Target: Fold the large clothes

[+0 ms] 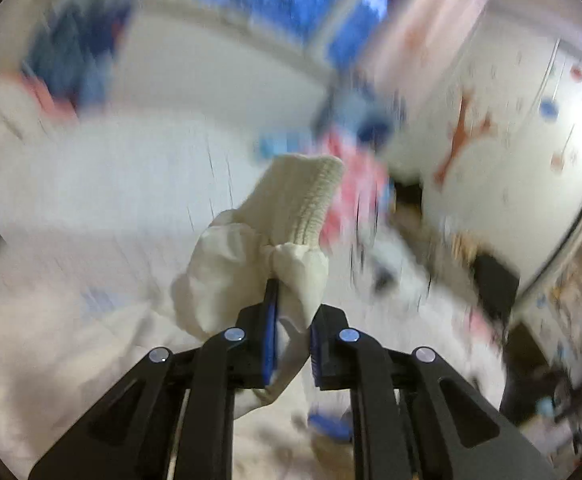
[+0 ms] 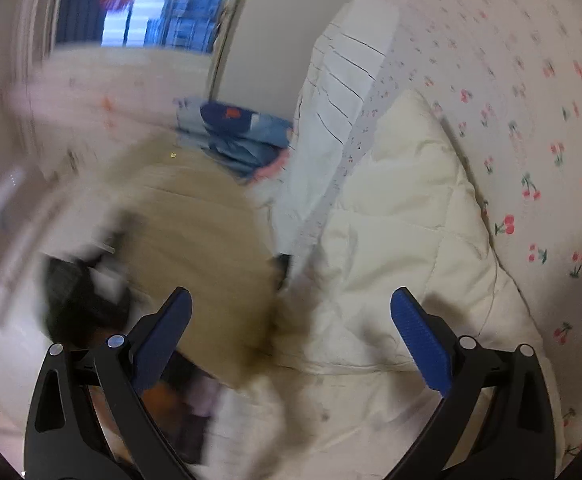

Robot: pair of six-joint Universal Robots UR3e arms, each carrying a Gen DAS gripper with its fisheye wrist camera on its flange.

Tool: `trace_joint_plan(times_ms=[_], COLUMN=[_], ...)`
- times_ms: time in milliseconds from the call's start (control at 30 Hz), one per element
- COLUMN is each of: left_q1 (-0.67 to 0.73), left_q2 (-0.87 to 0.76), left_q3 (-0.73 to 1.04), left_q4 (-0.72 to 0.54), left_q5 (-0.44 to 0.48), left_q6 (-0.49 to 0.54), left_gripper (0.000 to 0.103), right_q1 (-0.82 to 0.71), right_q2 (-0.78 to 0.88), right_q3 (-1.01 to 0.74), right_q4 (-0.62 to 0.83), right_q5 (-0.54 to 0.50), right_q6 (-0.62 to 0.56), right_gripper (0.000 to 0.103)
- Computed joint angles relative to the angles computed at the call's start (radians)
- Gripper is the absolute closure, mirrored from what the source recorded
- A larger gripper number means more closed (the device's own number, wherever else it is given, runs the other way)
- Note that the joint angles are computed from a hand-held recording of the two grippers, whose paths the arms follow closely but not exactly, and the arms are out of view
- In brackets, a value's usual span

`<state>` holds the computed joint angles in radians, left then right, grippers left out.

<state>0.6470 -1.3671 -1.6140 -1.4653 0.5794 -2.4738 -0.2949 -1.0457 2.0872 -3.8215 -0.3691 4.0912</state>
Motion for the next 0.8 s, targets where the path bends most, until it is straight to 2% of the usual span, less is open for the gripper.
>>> trace_joint_plan(times_ms=[67, 133, 200, 233, 333, 367, 400, 433, 467, 533, 633, 700, 733, 767, 800], left_q1=[-0.153, -0.239, -0.227, -0.213, -0.162, -0.152, -0.120, -0.071, 0.021, 0.190, 0.319, 0.457, 0.517, 0.540, 0.549], left_q2=[-0.093, -0.152, -0.100, -0.096, -0.041, -0.025, 0.016, 0.066, 0.158, 0.259, 0.262, 0.271, 0.258, 0.240, 0.218], left_q3=[-0.144, -0.255, -0.366, -0.374, -0.292, -0.262, -0.250, -0.263, -0.281, -0.241, -0.171, -0.136, -0.125, -0.115, -0.119], left_q4=[0.210, 0.342, 0.397, 0.399, 0.172, 0.111, 0.042, 0.003, -0.088, -0.336, -0.458, -0.542, -0.551, -0.528, -0.462], left_q5=[0.142, 0.253, 0.260, 0.255, 0.265, 0.278, 0.279, 0.266, 0.235, 0.208, 0.208, 0.198, 0.197, 0.202, 0.210], left_q6=[-0.081, -0.120, -0.078, -0.046, 0.085, 0.125, 0.185, 0.237, 0.343, 0.573, 0.677, 0.775, 0.799, 0.785, 0.736], left_gripper=[0.088, 0.088, 0.088, 0.088, 0.084, 0.076, 0.051, 0.038, 0.022, 0.019, 0.019, 0.019, 0.018, 0.017, 0.017], right_q1=[-0.035, -0.069, -0.083, -0.083, -0.075, -0.074, -0.067, -0.061, -0.062, -0.055, -0.027, 0.005, 0.024, 0.038, 0.064], right_q2=[0.073, 0.139, 0.168, 0.167, 0.165, 0.158, 0.164, 0.153, 0.149, 0.127, 0.087, 0.063, 0.050, 0.034, -0.018], right_q3=[-0.039, -0.076, -0.105, -0.102, -0.100, -0.094, -0.099, -0.096, -0.091, -0.085, -0.070, -0.096, -0.109, -0.112, -0.113], right_q4=[-0.102, -0.205, -0.212, -0.184, -0.112, -0.078, -0.079, -0.034, -0.029, 0.035, 0.138, 0.247, 0.292, 0.323, 0.425], right_q5=[0.050, 0.088, 0.110, 0.111, 0.106, 0.104, 0.095, 0.090, 0.089, 0.080, 0.037, -0.015, -0.053, -0.088, -0.160], right_q6=[0.124, 0.258, 0.301, 0.281, 0.220, 0.190, 0.190, 0.160, 0.154, 0.097, -0.020, -0.121, -0.173, -0.216, -0.321], right_gripper=[0.007, 0.007, 0.007, 0.007, 0.007, 0.007, 0.007, 0.007, 0.007, 0.007, 0.007, 0.007, 0.010, 0.033, 0.077])
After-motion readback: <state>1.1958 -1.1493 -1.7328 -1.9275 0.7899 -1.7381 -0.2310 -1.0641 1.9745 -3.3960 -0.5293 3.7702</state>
